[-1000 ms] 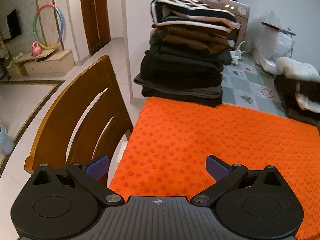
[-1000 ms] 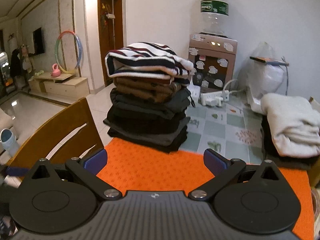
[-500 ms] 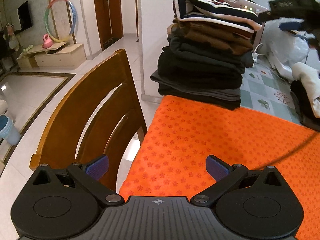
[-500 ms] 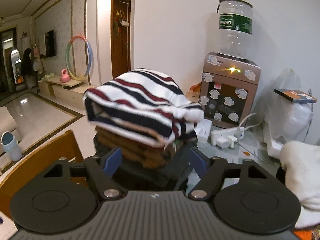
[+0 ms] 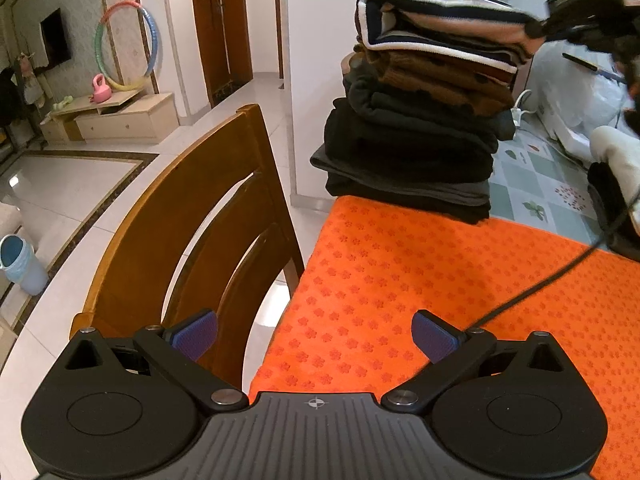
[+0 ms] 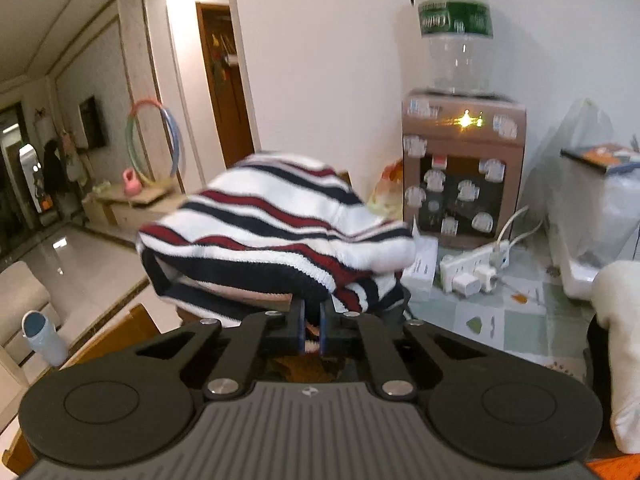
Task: Fold clothes
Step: 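Reach the right tool to the striped sweater atop the stack and grasp it, then lift the striped sweater with the right tool and drop it onto the mat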
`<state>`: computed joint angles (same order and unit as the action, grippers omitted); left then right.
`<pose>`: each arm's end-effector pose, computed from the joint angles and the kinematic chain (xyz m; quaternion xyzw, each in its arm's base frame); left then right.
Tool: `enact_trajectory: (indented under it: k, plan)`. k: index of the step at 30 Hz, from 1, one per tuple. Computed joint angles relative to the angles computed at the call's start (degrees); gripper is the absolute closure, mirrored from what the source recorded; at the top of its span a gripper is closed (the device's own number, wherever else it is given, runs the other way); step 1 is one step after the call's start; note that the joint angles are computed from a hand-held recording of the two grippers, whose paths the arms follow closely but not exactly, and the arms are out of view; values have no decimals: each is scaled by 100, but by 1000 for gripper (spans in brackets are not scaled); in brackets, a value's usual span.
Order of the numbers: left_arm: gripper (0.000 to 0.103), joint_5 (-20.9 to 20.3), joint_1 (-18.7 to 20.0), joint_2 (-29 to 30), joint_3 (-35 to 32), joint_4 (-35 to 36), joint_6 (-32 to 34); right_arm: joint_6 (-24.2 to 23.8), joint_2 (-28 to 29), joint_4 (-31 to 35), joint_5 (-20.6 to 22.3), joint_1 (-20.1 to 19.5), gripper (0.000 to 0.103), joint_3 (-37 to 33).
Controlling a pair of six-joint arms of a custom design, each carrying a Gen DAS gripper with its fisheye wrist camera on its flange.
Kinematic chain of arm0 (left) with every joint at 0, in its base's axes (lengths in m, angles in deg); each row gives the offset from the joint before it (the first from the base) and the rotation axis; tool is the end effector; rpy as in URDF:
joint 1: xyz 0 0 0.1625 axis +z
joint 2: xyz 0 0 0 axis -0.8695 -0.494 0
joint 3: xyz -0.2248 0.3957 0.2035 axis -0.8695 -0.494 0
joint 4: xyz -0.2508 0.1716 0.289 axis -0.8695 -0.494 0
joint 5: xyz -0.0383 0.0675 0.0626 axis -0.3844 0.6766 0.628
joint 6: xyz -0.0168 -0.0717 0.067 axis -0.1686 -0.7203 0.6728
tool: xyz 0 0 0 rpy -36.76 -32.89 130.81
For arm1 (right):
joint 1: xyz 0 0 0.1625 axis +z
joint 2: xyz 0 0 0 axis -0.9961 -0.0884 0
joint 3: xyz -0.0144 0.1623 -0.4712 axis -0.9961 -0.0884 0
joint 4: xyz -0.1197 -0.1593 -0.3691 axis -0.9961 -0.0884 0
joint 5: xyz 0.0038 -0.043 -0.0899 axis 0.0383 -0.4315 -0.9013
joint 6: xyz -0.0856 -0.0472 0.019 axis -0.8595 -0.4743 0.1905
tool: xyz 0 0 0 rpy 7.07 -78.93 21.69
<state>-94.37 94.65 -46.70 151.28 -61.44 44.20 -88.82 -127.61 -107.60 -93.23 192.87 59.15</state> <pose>-0.2675 -0.4426 0.2325 0.1767 0.8668 -0.3077 0.3502 0.2922 -0.6280 0.3497 0.1771 -0.8270 0.4753 0.2423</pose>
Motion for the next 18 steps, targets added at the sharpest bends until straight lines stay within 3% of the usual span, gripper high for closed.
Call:
enact_trajectory:
  k: [9, 13, 18]
  plan:
    - [0, -89, -102, -138, 152, -220, 230, 304, -921, -508, 119, 379, 96, 1256]
    - [0, -88, -145, -200, 212, -273, 327, 665, -1387, -663, -139, 529, 96, 1929]
    - [0, -109, -182, -216, 281, -410, 580, 1287, -1909, -821, -760, 747, 96, 2790]
